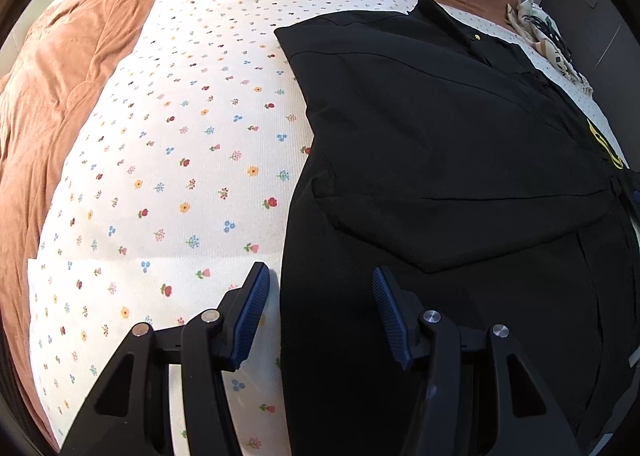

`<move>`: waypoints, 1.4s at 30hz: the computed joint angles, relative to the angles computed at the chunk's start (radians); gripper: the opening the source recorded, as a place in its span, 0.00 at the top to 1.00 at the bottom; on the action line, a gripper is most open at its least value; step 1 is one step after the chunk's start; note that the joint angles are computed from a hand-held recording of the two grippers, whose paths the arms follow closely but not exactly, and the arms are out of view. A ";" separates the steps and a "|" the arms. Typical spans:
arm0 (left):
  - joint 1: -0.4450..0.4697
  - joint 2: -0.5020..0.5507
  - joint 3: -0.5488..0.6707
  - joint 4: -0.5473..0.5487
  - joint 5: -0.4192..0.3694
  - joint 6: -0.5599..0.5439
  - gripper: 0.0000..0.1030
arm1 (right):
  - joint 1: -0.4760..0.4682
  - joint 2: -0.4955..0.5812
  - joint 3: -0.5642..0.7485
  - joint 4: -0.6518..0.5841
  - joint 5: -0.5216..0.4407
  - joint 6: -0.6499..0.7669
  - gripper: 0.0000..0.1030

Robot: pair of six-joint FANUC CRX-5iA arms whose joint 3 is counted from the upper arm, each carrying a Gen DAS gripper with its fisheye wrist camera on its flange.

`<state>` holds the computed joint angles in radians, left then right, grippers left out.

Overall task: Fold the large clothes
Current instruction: 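Move the right tool to the yellow-striped sleeve and grasp its cuff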

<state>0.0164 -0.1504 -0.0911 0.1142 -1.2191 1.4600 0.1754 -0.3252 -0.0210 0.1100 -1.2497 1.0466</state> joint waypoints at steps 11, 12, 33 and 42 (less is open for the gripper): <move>-0.011 0.039 0.043 -0.057 0.011 0.040 0.47 | 0.009 0.195 0.062 0.101 0.012 0.047 0.75; -0.006 0.040 0.042 -0.052 0.013 0.043 0.47 | 0.006 0.205 0.065 0.103 0.018 0.052 0.75; -0.031 -0.055 0.121 0.044 -0.065 0.155 0.09 | -0.316 -0.077 0.031 -0.162 0.049 0.280 0.20; -0.181 -0.048 0.239 -0.022 -0.119 0.257 0.09 | -0.656 -0.097 0.125 -0.355 -0.073 0.443 0.20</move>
<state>-0.1650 -0.1981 0.1477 0.0917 -1.3383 1.7175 -0.4806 -0.4221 0.1037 -0.2447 -1.3231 1.4893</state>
